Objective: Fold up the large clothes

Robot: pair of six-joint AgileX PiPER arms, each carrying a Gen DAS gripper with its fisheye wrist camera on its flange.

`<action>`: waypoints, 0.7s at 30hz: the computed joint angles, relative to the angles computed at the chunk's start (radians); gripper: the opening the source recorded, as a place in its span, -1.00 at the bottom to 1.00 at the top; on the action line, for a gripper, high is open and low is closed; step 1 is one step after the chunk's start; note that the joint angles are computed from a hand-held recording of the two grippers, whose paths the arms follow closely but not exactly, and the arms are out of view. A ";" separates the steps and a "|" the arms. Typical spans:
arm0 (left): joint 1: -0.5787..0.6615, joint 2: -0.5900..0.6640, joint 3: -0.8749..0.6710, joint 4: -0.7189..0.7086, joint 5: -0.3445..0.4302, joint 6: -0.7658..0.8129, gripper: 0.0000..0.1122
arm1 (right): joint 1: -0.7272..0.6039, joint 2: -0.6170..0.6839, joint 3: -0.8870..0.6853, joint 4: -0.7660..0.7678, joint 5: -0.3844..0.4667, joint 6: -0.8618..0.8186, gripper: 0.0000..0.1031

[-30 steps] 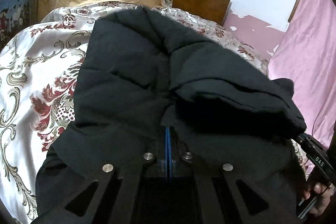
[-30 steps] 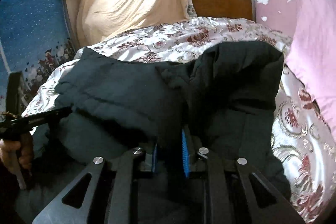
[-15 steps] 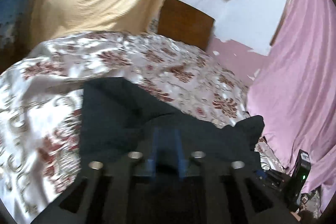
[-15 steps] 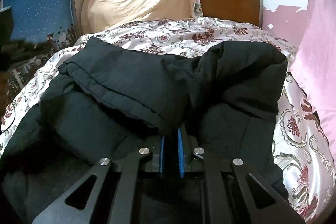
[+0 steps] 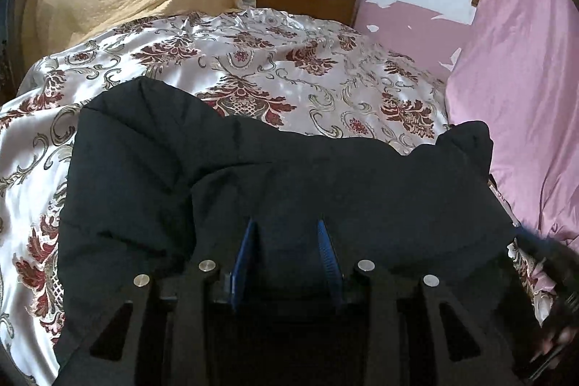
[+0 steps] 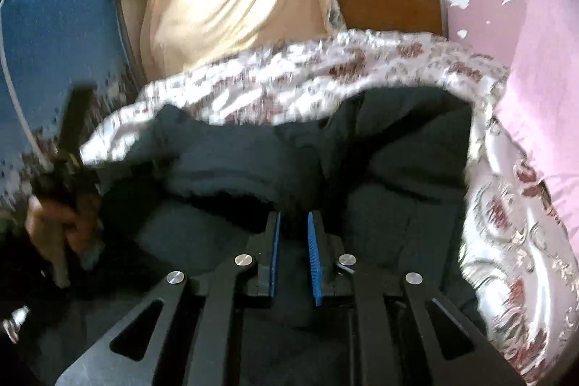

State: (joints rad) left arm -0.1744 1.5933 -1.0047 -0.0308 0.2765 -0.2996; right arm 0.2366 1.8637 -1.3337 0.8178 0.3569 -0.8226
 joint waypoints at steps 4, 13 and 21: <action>-0.018 0.000 0.004 0.098 -0.001 -0.092 -0.38 | 0.008 0.065 -0.165 -0.062 0.046 0.117 -0.58; -0.024 0.012 0.015 0.160 -0.034 -0.123 -0.38 | 0.090 0.374 -0.588 -0.489 0.240 0.497 -0.50; -0.035 0.108 -0.022 0.280 -0.078 -0.203 -0.38 | 0.104 0.471 -0.589 -0.550 0.123 0.451 -0.48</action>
State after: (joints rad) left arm -0.2090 1.7011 -1.0263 0.2488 0.1983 -0.5028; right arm 0.3410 2.3349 -1.9223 0.2678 0.4797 -0.3712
